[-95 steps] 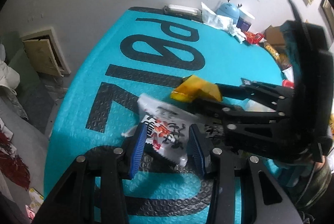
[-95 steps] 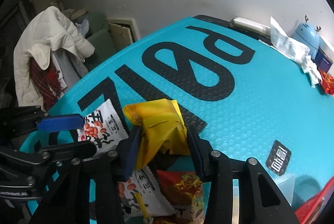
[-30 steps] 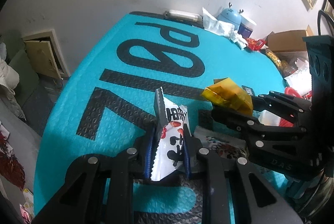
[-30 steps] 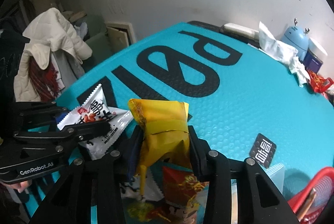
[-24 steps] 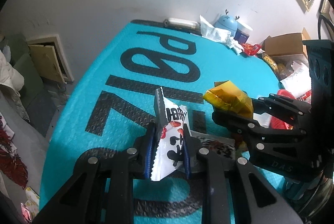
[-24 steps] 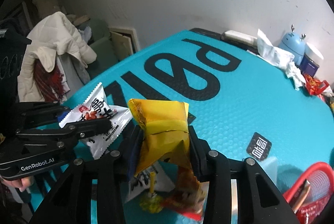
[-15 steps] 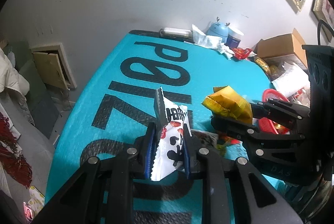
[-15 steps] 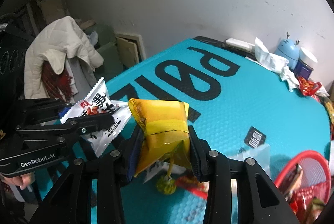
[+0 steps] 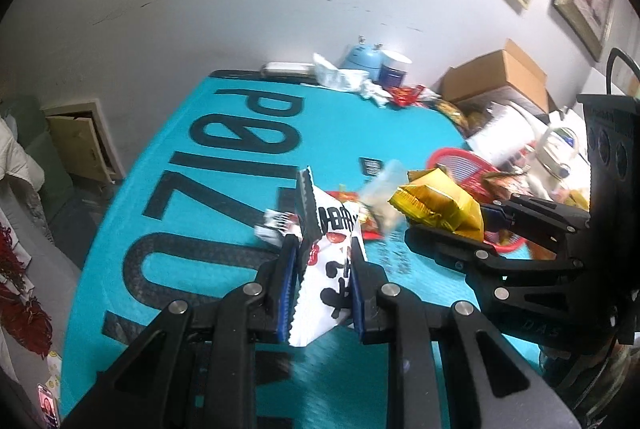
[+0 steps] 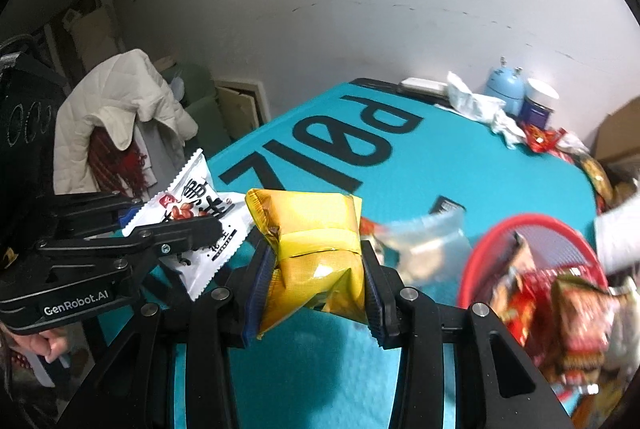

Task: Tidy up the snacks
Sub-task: 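Lift and carry both held bags toward the red mesh basket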

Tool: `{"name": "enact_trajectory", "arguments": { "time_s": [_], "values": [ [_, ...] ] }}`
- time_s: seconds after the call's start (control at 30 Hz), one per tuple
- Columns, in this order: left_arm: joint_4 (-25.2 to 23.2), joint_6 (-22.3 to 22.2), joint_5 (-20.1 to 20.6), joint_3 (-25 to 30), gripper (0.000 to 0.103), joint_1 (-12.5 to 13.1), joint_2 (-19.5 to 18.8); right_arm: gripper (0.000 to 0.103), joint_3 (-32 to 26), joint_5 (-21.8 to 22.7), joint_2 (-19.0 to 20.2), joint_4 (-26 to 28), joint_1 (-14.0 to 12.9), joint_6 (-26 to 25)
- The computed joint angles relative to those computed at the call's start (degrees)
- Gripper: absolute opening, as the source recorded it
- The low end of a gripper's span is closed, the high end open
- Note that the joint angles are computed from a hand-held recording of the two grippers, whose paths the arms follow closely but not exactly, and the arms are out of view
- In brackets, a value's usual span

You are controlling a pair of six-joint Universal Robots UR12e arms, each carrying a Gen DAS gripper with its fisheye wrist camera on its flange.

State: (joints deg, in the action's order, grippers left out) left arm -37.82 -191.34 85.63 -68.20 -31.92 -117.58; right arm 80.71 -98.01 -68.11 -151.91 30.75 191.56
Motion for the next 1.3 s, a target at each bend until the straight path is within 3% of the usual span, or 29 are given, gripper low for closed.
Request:
{"name": "enact_trajectory", "arguments": {
  "time_s": [0.6,0.93,1.3],
  "values": [
    [1.8,2.3,-7.5,0.2,0.022,-3.8,-0.1,0.041,13.9,-9.2,-10.2,-4.1,1.4,8.4],
    [-1.3,4.2,-10.0,6.7,0.022,-5.1,-3.9,0.041,17.2,-11.5,-13.2,-4.0,0.0,12.2],
    [-5.7,5.1,-10.9,16.7,0.022,-5.3,-9.7,0.041,16.7,-13.0,-13.5,-4.0,-2.5,12.0]
  ]
}}
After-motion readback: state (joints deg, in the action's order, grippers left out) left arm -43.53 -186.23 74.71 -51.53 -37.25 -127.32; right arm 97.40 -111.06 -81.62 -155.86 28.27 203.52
